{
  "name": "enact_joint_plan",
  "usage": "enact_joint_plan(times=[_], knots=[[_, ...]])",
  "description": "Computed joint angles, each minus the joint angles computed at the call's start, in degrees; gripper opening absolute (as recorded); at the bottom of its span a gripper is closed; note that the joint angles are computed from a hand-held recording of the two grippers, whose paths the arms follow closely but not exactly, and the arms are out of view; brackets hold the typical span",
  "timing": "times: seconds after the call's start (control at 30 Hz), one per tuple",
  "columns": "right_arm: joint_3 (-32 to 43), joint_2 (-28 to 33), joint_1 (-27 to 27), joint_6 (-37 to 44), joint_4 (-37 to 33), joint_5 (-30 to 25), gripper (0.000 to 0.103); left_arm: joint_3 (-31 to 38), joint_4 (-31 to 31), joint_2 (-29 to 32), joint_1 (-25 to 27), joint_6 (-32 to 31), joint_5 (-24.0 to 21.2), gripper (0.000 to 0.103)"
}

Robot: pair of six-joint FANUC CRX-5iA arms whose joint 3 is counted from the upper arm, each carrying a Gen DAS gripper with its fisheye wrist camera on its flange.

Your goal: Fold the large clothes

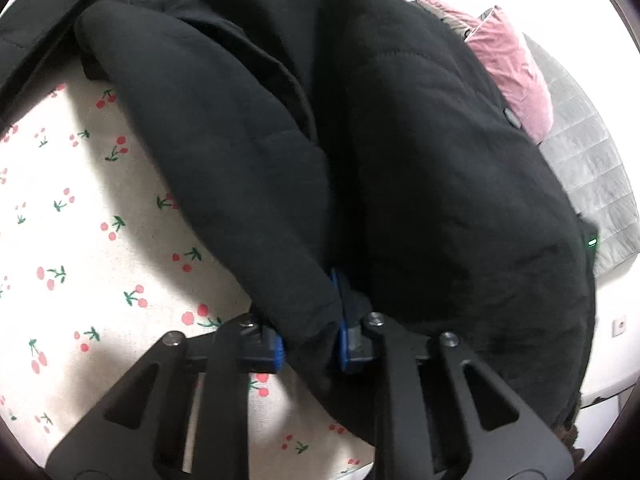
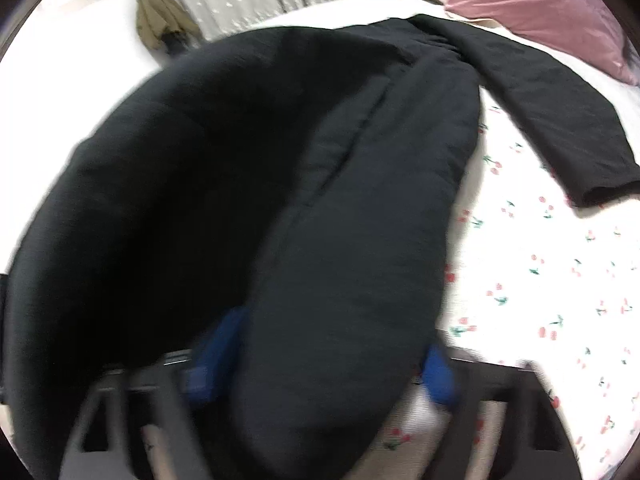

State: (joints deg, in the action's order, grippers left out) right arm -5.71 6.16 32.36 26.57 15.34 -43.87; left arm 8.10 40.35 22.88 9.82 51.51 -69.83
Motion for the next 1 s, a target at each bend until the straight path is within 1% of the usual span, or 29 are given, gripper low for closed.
enact_joint_plan(times=[0.03, 0.07, 0.1, 0.13, 0.17, 0.33, 0.4, 0.47, 0.5, 0.57, 0.6, 0.63, 0.7, 0.77, 0.8, 0.87, 0.9, 0.93, 0.97, 1.0], knots=[[-0.1, -0.9, -0.9, 2.4, -4.2, 2.1, 0.025, 0.0, -0.9, -0.9, -0.1, -0.1, 0.2, 0.012], [0.1, -1.2, -1.5, 3.8, -6.8, 2.7, 0.018, 0.1, -1.0, -1.4, -0.2, -0.1, 0.0, 0.011], [0.3, -1.8, -2.2, 5.2, -8.9, 2.3, 0.015, 0.3, -1.2, -2.2, 0.2, -0.1, -0.8, 0.011], [-0.1, -2.5, -2.3, 5.6, -9.1, 2.2, 0.012, 0.4, -1.6, -3.2, 0.7, -0.1, -1.4, 0.010], [-1.0, -3.7, -2.3, 5.3, -8.4, 2.0, 0.011, 0.3, -1.6, -4.0, 1.2, -0.5, -1.7, 0.010], [-5.5, -11.2, -1.7, 2.0, -2.8, -3.5, 0.009, 0.4, -2.6, -9.4, 6.1, -2.4, -3.3, 0.009], [-8.5, -14.8, -0.3, -1.5, 2.1, -6.4, 0.007, 0.3, -3.1, -11.2, 8.8, -3.0, -3.7, 0.009], [-10.6, -18.2, 1.2, -4.6, 5.5, -10.0, 0.007, 0.0, -5.4, -12.3, 10.6, -2.3, -3.8, 0.009], [-11.6, -19.2, 0.5, -4.7, 5.7, -11.5, 0.007, 0.8, -7.8, -11.8, 11.8, -1.7, -4.5, 0.009], [-12.1, -19.8, -1.1, -3.6, 3.8, -14.3, 0.007, 2.8, -15.1, -10.4, 11.0, 2.8, -6.9, 0.009], [-11.9, -19.4, -2.4, -1.7, 0.9, -16.0, 0.007, 3.9, -18.7, -8.9, 10.6, 4.5, -8.7, 0.009], [-10.8, -17.3, -2.7, -0.8, -0.4, -17.3, 0.007, 4.7, -21.5, -7.7, 10.2, 5.6, -9.9, 0.009], [-9.6, -15.1, -4.0, 3.0, -2.2, -20.7, 0.007, 4.9, -24.7, -6.6, 9.1, 6.6, -9.7, 0.009], [-8.6, -13.3, -4.6, 5.3, -2.4, -22.1, 0.009, 4.2, -24.6, -7.1, 8.7, 6.6, -9.4, 0.010], [-7.8, -12.9, -4.7, 5.8, -2.1, -23.3, 0.011, 4.2, -24.6, -7.6, 8.5, 6.7, -9.3, 0.012], [-6.2, -12.5, -3.7, 4.7, -0.1, -26.2, 0.023, 3.4, -23.7, -9.5, 8.4, 6.6, -7.5, 0.016], [-5.9, -12.6, -3.1, 3.8, 1.5, -27.4, 0.026, 2.3, -23.0, -11.0, 8.4, 6.1, -5.4, 0.023], [-5.4, -12.6, -2.2, 2.8, 3.8, -29.2, 0.033, 1.7, -22.1, -12.2, 8.8, 5.0, -4.0, 0.035], [-5.3, -12.8, -1.1, 1.9, 6.0, -30.4, 0.042, 0.4, -20.6, -13.6, 8.6, 3.8, -1.3, 0.043], [-4.9, -12.6, -0.1, 0.9, 9.0, -30.7, 0.049, -0.6, -19.0, -14.5, 8.1, 2.9, 1.7, 0.062]])
